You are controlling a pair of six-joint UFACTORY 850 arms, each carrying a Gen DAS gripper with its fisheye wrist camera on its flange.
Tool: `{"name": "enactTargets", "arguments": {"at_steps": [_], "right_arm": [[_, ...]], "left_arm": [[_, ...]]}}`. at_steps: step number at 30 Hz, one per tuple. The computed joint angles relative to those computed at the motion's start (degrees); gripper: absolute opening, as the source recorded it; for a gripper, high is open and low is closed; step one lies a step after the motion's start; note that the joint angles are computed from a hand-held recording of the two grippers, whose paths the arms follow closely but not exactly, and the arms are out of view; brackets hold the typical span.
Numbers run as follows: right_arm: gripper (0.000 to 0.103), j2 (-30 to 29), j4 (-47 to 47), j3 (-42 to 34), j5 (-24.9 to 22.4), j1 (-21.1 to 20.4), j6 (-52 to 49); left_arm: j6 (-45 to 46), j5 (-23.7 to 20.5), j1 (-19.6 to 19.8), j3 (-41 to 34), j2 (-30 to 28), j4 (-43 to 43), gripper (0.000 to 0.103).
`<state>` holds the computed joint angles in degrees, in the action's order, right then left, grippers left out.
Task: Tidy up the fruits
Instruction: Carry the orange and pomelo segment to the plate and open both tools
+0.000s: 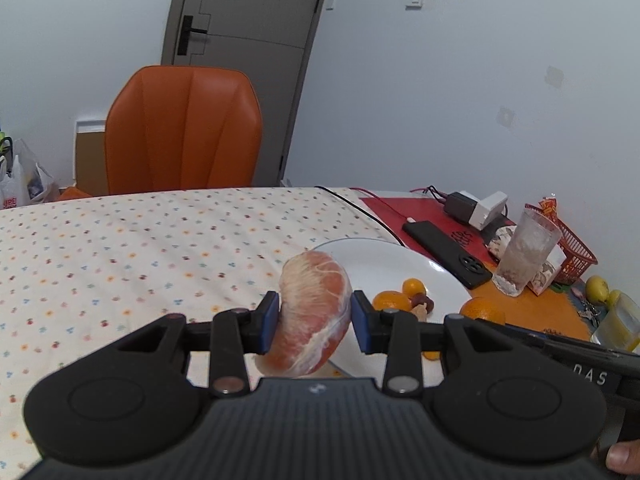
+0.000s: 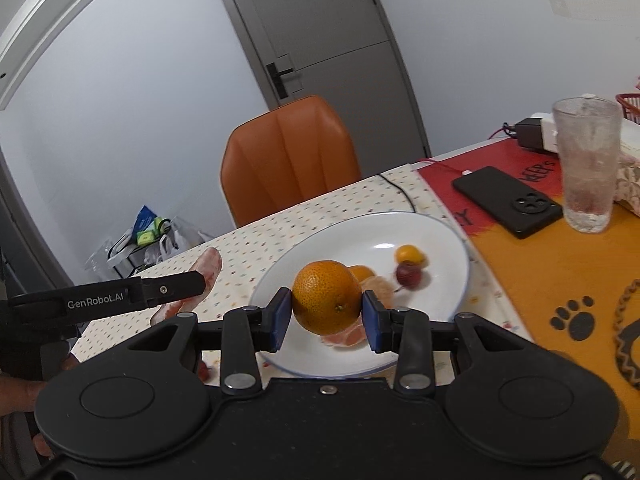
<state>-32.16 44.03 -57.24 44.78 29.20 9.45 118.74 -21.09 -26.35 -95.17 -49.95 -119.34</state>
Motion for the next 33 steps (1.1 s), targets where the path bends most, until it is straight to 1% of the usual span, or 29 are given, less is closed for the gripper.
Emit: {"name": "enactTargets", "arguments": {"at_steps": [12, 19, 22, 24, 26, 30, 31, 32, 33], "right_arm": [[0.036, -0.3, -1.0, 1.5, -0.5, -1.9, 2.0], [0.036, -1.0, -0.5, 0.8, -1.3, -2.4, 0.9], [0.036, -1.5, 1.3, 0.0, -2.1, -2.4, -0.8], [0.036, -1.6, 2.7, -0.6, -2.4, -2.2, -2.2], [0.036, -1.8, 3.8, -1.1, -2.3, -2.1, -3.3], [0.036, -2.7, 6.7, -2.0, -0.7, -1.5, -5.0], [0.036, -3.0, 7.1, -2.1, -0.1, -1.4, -4.9], [0.037, -3.2, 7.9, -2.4, 0.2, -1.3, -5.3], [0.037, -3.3, 9.0, -2.7, 0.3, -1.2, -6.4]], "left_arm": [[-9.8, 1.5, -1.9, -6.8, -5.0, 9.8, 0.037], [-16.5, 2.4, -2.5, -10.8, -7.9, 15.2, 0.038], [-21.4, 3.6, -2.9, -12.6, -9.1, 19.4, 0.037], [-17.8, 3.5, -2.9, -12.0, -8.9, 15.7, 0.038], [-15.8, 3.9, -2.9, -11.4, -8.4, 14.1, 0.040], [-16.2, 3.7, -2.3, -9.9, -7.0, 15.0, 0.041], [-15.8, 3.7, -2.1, -9.3, -6.5, 15.0, 0.045], [-14.7, 3.7, -1.9, -8.6, -5.9, 14.1, 0.051], [-12.9, 3.8, -1.7, -7.7, -5.3, 12.4, 0.055]]}}
